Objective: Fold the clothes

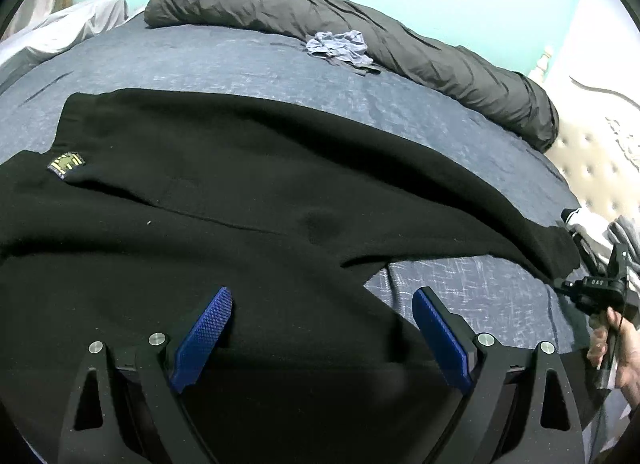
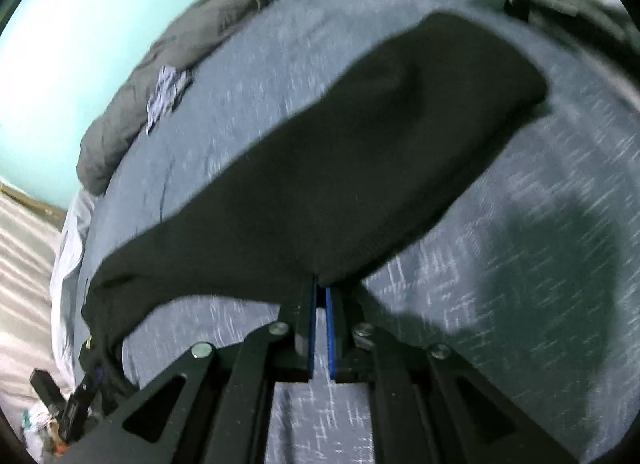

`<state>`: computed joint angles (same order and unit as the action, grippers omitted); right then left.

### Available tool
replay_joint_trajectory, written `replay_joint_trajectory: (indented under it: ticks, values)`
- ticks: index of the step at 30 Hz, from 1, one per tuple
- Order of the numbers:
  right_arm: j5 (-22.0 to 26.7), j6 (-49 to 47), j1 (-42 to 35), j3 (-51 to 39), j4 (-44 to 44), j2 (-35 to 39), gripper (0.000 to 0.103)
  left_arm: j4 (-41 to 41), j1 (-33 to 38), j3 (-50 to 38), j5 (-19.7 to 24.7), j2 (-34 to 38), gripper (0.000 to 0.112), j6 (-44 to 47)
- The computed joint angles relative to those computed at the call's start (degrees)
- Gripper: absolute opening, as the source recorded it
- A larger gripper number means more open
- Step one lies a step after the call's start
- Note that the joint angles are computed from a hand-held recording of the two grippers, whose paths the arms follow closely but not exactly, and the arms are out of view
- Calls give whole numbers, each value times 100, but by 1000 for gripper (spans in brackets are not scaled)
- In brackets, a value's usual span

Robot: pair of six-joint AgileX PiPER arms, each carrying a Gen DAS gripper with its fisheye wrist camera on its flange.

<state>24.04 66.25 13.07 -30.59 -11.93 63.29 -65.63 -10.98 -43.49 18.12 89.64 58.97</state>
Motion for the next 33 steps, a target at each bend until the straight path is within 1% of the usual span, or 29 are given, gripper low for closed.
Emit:
replay_joint_trajectory:
  ticks: [2, 3, 4, 6, 7, 8, 9, 11, 14, 15, 17, 19, 21, 23, 27, 29, 30, 32, 33]
  values:
    - [163, -145, 4, -34, 62, -11, 15, -70, -10, 3, -41, 19, 94, 73]
    - [246, -144, 27, -50, 31, -15, 29, -135, 5, -1, -44, 38, 94, 113]
    - [518, 43, 97, -159, -228, -150, 36, -186, 9, 6, -49, 44, 94, 146]
    - [1031, 344, 228, -380, -701, -388, 36, -273, 14, 14, -64, 61, 94, 200]
    - [1389, 491, 287, -559, -1056, -474, 36, -279, 5, 5, -81, 77, 94, 203]
    - [1620, 409, 238, -708, -1239, -559, 36, -295, -6, -6, -96, 99, 94, 209]
    - [1621, 199, 67, -849, -1194, -461, 36, -310, -20, -15, -112, 121, 94, 216]
    - [1437, -536, -431, -1090, -838, -277, 36, -299, -49, -20, -157, 151, 94, 221]
    - [1077, -1049, -664, -1562, -535, 328, 36, -257, -60, -51, -188, 221, 94, 169]
    - [1017, -1098, -578, -1704, -536, 501, 36, -244, -52, -61, -189, 244, 94, 151]
    - [883, -1269, -261, -2216, -466, 1117, 37, -283, -27, -63, -170, 267, 94, 198]
    - [782, -1622, -16, -2734, -181, 1756, 42, -340, -2, -57, -153, 289, 94, 262]
    - [770, -1752, 292, -3314, -152, 2444, 42, -388, 12, -44, -136, 298, 94, 299]
    - [878, -1865, 565, -3967, -173, 3107, 42, -419, 12, -33, -133, 294, 95, 320]
    - [1386, -2186, 850, -5084, 0, 4078, 42, -471, 57, -56, -66, 321, 95, 386]
    - [1535, -2181, 991, -5294, -7, 4309, 34, -548, 109, -61, -1, 340, 95, 481]
    - [1615, -2186, 1059, -5408, -5, 4428, 27, -590, 132, -59, 26, 346, 95, 525]
    - [1781, -2205, 1190, -5650, 8, 4670, 21, -631, 154, -54, 54, 343, 95, 562]
    - [1776, -2198, 1257, -5564, -29, 4637, 16, -663, 163, -47, 62, 339, 95, 591]
